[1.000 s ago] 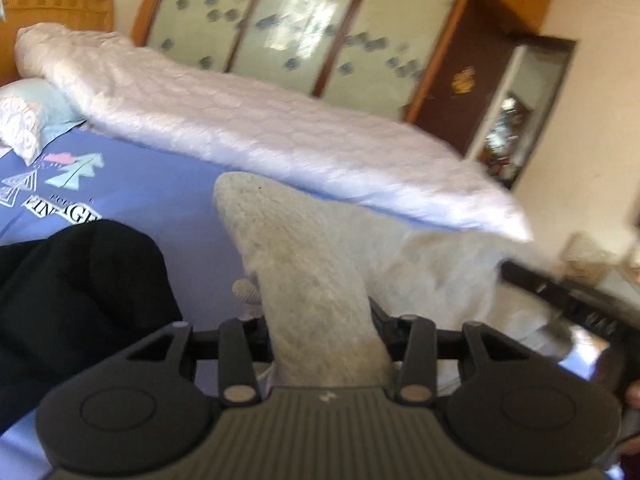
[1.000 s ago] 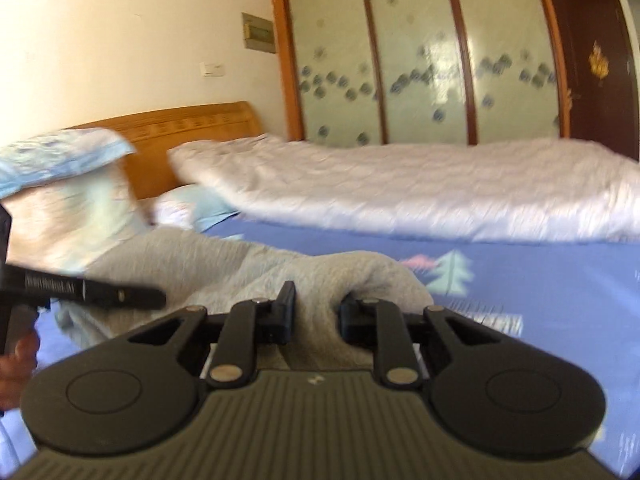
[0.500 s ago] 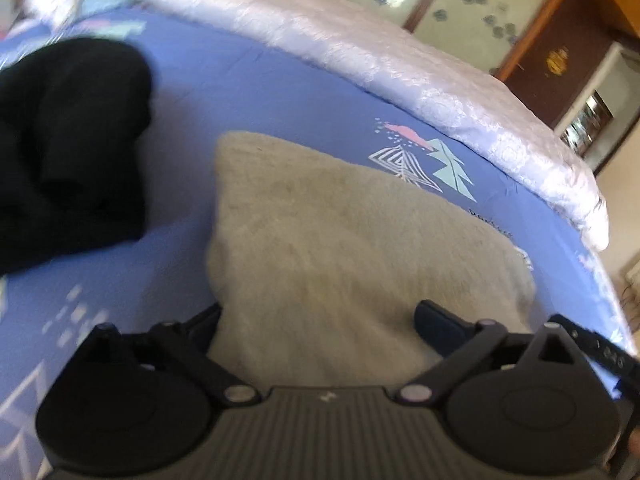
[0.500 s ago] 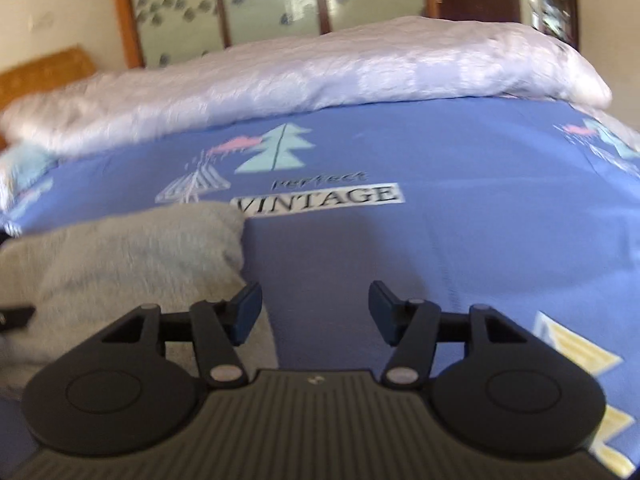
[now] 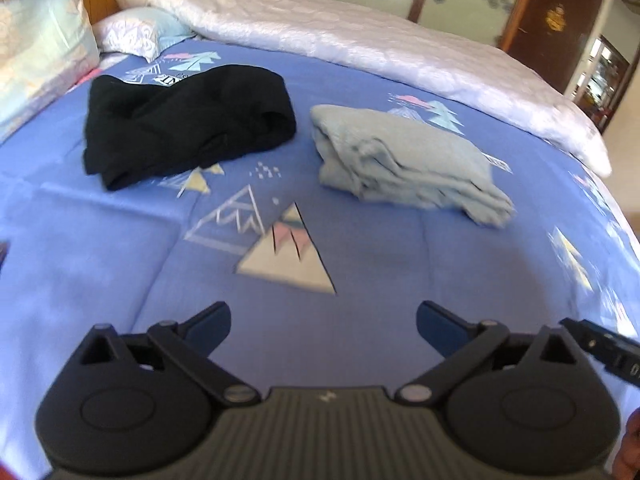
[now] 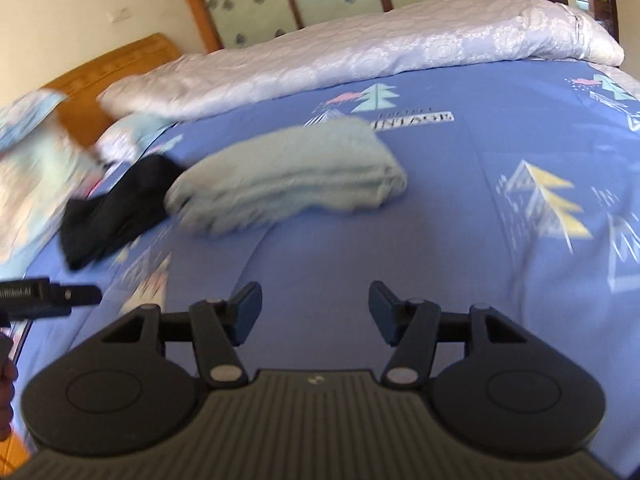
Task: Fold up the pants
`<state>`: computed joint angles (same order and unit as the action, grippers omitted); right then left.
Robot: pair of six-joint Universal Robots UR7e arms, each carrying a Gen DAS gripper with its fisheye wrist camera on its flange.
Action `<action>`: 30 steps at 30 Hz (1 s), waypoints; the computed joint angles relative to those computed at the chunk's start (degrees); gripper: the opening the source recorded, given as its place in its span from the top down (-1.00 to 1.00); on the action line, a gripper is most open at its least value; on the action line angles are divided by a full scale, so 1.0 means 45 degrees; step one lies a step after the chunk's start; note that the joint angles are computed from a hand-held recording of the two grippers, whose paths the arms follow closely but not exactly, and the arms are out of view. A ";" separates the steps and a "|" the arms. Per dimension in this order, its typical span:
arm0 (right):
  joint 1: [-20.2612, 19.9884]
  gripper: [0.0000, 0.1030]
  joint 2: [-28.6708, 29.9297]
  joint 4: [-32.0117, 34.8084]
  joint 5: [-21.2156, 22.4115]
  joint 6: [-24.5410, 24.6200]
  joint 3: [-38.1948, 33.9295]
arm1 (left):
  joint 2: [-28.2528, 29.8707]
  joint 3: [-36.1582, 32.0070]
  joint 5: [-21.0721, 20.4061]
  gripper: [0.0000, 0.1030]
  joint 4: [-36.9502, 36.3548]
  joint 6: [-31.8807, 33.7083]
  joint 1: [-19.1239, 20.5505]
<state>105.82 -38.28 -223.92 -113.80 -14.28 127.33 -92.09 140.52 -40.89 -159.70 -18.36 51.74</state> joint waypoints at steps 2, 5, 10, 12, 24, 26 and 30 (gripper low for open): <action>0.0319 -0.20 -0.0136 -0.0451 -0.0217 0.0397 0.0796 | -0.0811 0.0554 0.0167 -0.99 0.0862 -0.0839 -0.0762; 0.0728 -0.40 -0.0461 -0.0920 -0.0164 0.1150 0.1848 | -0.1938 0.1217 0.0271 -1.00 0.2243 -0.1938 -0.1892; 0.1378 -0.69 -0.0509 -0.1809 -0.0674 0.1414 0.2555 | -0.2889 0.1813 0.1142 -1.00 0.4418 -0.3609 -0.3800; 0.1609 -0.73 -0.0557 -0.1919 -0.0926 0.1853 0.2804 | -0.3260 0.1966 0.1405 -1.00 0.5692 -0.4635 -0.4547; 0.1948 -0.84 -0.0303 -0.2381 -0.1279 0.3653 0.4029 | -0.3954 0.2132 0.2260 -1.00 1.3035 -1.0690 -0.7646; 0.2062 -0.84 -0.0236 -0.2491 -0.1338 0.3663 0.4006 | -0.4107 0.2135 0.2223 -1.00 1.3689 -1.1218 -0.7921; 0.2118 -0.84 -0.0062 -0.2765 -0.1255 0.3580 0.3965 | -0.3838 0.1778 0.2614 -1.00 1.5939 -1.2961 -0.8403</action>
<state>115.35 -38.56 -236.36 -119.45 1.83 145.18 -109.36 148.52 -29.13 -87.97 -76.68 13.93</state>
